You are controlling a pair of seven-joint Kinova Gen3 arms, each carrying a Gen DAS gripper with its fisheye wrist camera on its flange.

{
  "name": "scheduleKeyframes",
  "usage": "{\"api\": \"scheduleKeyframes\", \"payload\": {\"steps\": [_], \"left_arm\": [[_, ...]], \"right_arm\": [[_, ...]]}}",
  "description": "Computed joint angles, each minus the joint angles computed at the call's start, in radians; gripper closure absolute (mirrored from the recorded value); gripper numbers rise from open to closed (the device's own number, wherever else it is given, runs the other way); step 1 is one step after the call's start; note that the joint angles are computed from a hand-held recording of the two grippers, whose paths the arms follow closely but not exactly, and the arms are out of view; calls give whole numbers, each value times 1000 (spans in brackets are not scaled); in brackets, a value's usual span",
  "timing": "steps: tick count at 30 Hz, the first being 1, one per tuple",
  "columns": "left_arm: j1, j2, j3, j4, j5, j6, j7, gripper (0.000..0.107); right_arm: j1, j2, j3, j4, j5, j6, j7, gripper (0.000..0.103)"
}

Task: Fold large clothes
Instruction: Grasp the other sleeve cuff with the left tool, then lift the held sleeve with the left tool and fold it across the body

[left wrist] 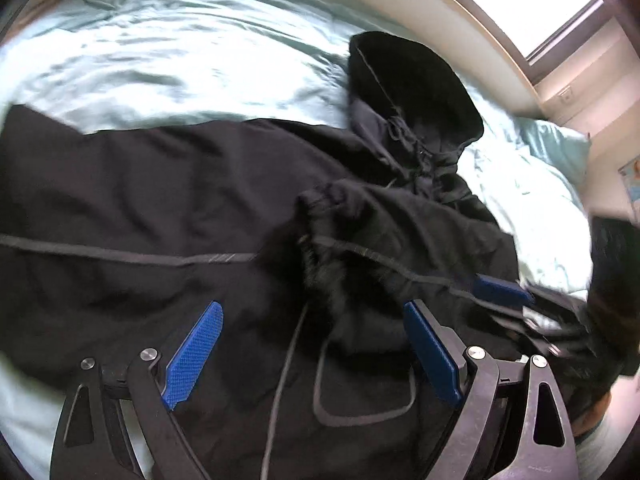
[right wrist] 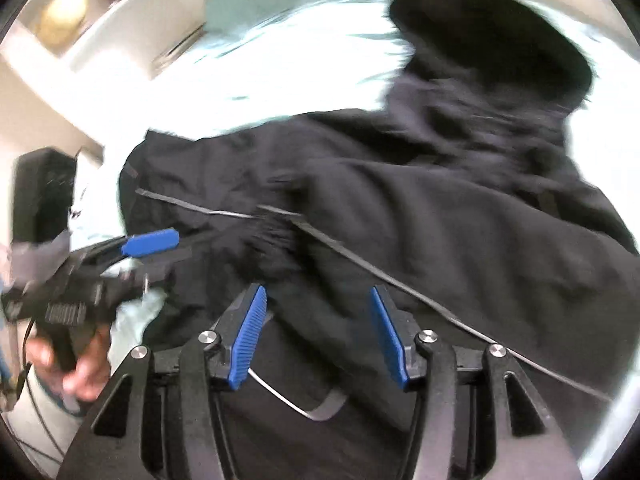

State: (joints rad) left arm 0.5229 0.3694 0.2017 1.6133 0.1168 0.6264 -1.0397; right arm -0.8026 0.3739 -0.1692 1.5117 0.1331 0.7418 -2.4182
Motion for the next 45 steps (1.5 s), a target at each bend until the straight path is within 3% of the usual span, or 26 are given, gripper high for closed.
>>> {"api": "scheduleKeyframes", "payload": {"steps": [4, 5, 6, 7, 8, 11, 15, 18, 22, 26, 30, 33, 35, 36, 39, 43, 45], "left_arm": [[-4, 121, 0, -106, 9, 40, -6, 17], [-6, 137, 2, -119, 11, 35, -11, 27], [-6, 157, 3, -141, 13, 45, -16, 60], [-16, 183, 17, -175, 23, 71, -31, 83], [-9, 195, 13, -199, 18, 93, -30, 89], [55, 155, -38, -209, -50, 73, 14, 90], [49, 25, -58, -135, -72, 1, 32, 90], [37, 14, -77, -128, -113, 68, 65, 90], [23, 135, -79, -147, -124, 212, 105, 87], [110, 160, -116, -162, -223, 238, 179, 79], [146, 102, -116, -168, -315, 261, 248, 79], [169, 17, -116, -128, -361, 208, 269, 72], [104, -16, -37, -102, -311, 127, 223, 60], [72, -9, 7, -101, -293, 97, 211, 51], [61, 90, 66, -161, -251, 106, 185, 49], [169, 268, -60, -283, -159, 240, 174, 50], [185, 293, -65, -333, -175, 298, 210, 50]], "right_arm": [[-10, -103, 40, 137, 58, 24, -155, 46], [-8, -126, 42, 169, 59, 27, -188, 46], [13, -154, 30, 199, 60, 37, -206, 46], [25, -166, 26, 222, 65, 43, -231, 46], [32, -174, 19, 242, 73, 45, -255, 46], [77, -199, 6, 279, 74, 51, -288, 46], [95, -231, -10, 275, 153, 108, -354, 46], [111, -205, -17, 254, 172, 138, -356, 39], [144, -121, -32, 242, 157, 128, -330, 37], [78, 11, 20, 155, 165, 219, -305, 34], [91, -4, 28, 142, 124, 234, -276, 34], [67, -75, 25, 159, 144, 243, -284, 34], [45, -129, 3, 174, 160, 242, -293, 33], [39, -141, -8, 176, 163, 242, -296, 33], [14, -144, -44, 167, 153, 265, -299, 34], [-3, -80, -59, 165, 92, 295, -295, 34], [0, -49, -51, 178, 54, 283, -297, 33]]}}
